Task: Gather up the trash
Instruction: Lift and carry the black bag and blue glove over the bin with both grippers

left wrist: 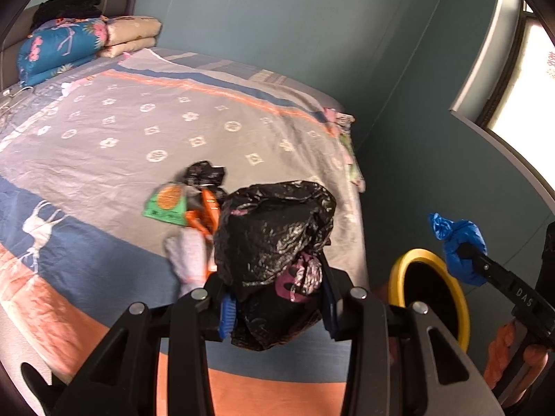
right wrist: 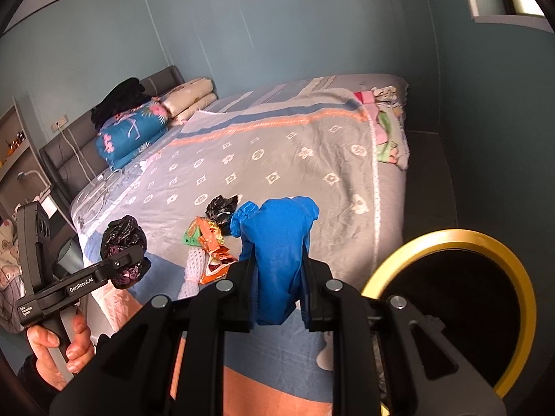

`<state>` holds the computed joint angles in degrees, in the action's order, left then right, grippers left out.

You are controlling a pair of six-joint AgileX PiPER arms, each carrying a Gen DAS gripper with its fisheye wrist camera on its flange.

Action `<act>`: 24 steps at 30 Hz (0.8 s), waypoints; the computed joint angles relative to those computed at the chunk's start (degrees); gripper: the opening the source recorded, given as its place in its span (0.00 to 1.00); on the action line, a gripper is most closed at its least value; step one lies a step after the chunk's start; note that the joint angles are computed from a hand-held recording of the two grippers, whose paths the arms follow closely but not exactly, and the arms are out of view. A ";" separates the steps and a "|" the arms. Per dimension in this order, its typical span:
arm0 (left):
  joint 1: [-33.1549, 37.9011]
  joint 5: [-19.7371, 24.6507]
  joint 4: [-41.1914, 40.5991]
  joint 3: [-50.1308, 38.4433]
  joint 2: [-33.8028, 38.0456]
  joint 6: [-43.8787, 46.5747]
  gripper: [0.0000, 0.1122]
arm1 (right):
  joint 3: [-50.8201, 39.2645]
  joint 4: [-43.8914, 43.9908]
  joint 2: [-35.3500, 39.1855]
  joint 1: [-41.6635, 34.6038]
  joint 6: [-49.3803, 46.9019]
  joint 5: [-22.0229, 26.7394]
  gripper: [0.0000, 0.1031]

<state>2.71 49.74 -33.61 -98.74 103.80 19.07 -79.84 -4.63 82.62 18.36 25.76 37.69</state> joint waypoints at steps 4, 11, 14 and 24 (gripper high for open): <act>-3.11 0.62 -0.31 -0.45 -0.40 -0.42 0.32 | 3.22 0.83 -4.09 -2.55 -0.50 0.09 0.18; -8.28 1.47 0.31 -0.83 -0.83 -0.29 0.32 | 7.22 4.65 -10.09 -9.48 -3.81 1.66 0.18; -10.74 1.17 -0.03 -0.69 -0.97 0.19 0.33 | 8.80 6.95 -12.14 -13.15 -6.00 1.79 0.18; -17.36 2.12 -0.63 -3.49 1.12 -1.50 0.33 | 14.26 21.37 -15.28 -27.62 -19.70 0.48 0.18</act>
